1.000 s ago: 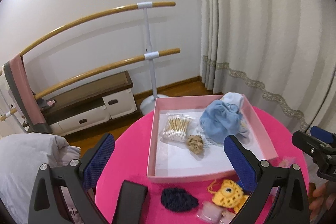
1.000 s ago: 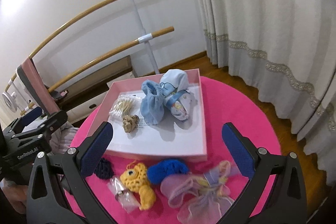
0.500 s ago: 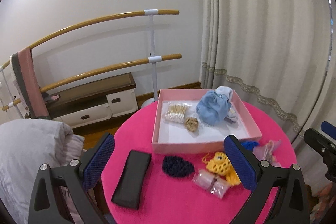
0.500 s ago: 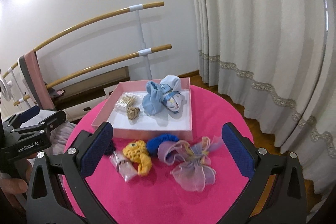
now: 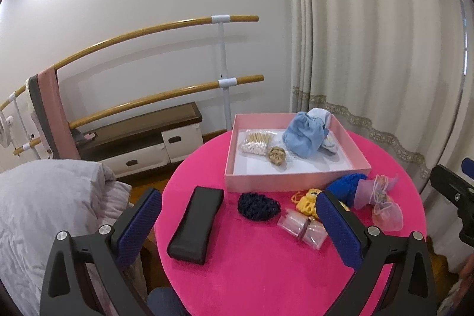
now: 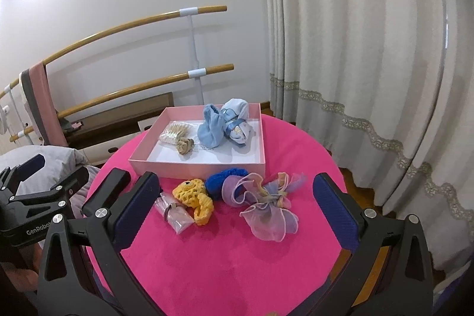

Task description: Organize soft objects

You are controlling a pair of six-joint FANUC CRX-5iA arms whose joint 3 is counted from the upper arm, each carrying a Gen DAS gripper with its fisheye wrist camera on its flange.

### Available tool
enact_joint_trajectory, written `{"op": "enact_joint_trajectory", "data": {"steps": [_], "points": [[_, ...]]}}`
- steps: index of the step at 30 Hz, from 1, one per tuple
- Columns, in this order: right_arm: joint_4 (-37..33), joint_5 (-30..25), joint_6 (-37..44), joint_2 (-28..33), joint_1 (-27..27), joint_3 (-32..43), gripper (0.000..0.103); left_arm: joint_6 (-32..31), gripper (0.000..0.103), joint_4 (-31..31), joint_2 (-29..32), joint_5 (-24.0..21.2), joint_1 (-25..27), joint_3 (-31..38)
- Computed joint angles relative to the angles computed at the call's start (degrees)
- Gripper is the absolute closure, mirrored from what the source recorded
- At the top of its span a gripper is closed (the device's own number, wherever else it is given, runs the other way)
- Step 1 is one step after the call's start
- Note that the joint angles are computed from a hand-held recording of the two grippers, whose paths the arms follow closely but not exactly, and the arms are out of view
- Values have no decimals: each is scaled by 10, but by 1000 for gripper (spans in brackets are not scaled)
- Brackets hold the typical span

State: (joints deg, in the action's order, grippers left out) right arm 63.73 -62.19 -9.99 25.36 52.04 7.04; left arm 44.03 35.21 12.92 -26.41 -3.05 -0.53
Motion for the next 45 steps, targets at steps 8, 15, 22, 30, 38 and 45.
{"op": "enact_joint_trajectory", "data": {"steps": [8, 15, 22, 30, 38, 45], "points": [[-26, -12, 2, 13, 3, 10, 0, 22, 0, -20, 17, -16, 11, 18], [-52, -15, 24, 29, -2, 35, 0, -8, 0, 7, 42, 4, 6, 24], [-86, -13, 41, 37, -10, 44, 0, -41, 0, 22, 63, -1, -11, 28], [-111, 27, 75, 17, -34, 8, 0, 113, 0, -96, 115, -73, -22, 117], [-142, 70, 95, 21, -54, 1, 0, 183, 0, -163, 166, -119, -40, 195], [-165, 77, 101, 26, -67, 2, 0, 227, 0, -183, 228, -162, -56, 274]]}}
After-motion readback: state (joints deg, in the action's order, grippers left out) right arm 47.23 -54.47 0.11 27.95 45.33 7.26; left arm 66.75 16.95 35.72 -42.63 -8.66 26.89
